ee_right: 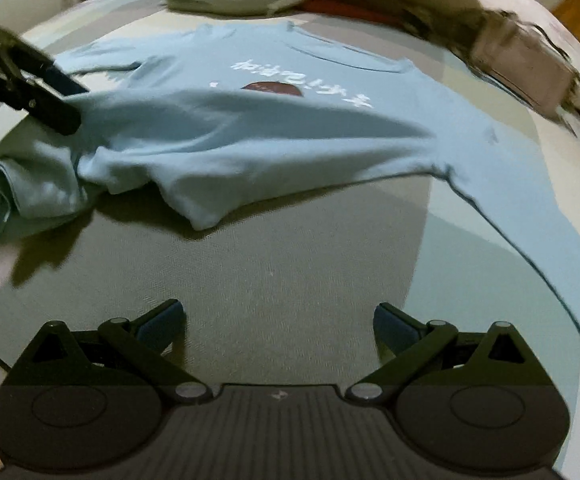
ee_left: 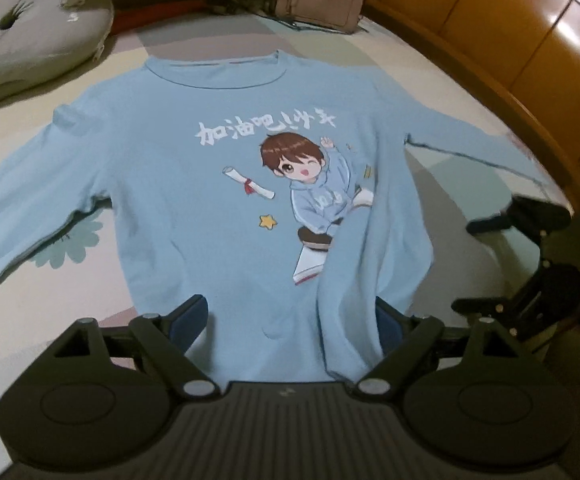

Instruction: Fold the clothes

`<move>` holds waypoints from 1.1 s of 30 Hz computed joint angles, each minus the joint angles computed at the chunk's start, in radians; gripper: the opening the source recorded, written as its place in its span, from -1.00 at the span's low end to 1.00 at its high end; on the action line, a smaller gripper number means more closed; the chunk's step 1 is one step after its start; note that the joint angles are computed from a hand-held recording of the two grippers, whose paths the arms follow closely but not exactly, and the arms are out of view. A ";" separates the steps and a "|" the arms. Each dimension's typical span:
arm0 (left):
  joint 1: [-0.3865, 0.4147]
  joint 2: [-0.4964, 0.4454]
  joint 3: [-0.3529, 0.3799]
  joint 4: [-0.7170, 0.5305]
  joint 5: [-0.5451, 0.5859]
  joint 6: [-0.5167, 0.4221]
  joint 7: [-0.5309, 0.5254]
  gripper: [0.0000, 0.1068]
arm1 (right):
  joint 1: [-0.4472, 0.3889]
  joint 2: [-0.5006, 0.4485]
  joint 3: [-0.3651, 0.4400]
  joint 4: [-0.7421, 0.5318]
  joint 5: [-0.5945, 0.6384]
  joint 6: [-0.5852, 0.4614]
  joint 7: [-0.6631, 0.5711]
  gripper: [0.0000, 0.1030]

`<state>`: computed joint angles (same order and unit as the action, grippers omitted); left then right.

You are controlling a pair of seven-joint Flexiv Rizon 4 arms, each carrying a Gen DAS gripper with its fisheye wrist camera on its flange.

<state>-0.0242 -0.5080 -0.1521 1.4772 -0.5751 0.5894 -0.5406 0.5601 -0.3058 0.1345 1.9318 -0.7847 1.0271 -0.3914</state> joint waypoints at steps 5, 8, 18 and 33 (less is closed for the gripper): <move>0.013 0.006 -0.021 0.043 -0.047 0.042 0.098 0.61 | -0.031 -0.008 -0.038 0.045 -0.103 0.168 -0.022 1.00; 0.009 0.018 -0.032 0.085 -0.078 0.089 0.165 0.61 | -0.049 -0.023 -0.054 0.052 -0.129 0.251 -0.056 1.00; -0.053 0.236 -0.090 0.428 -0.447 0.528 0.490 0.60 | 0.020 0.047 -0.071 0.112 -0.257 0.147 0.251 1.00; -0.307 0.360 -0.051 0.651 -0.605 0.938 0.698 0.61 | 0.018 0.032 -0.023 0.126 -0.649 0.008 0.752 1.00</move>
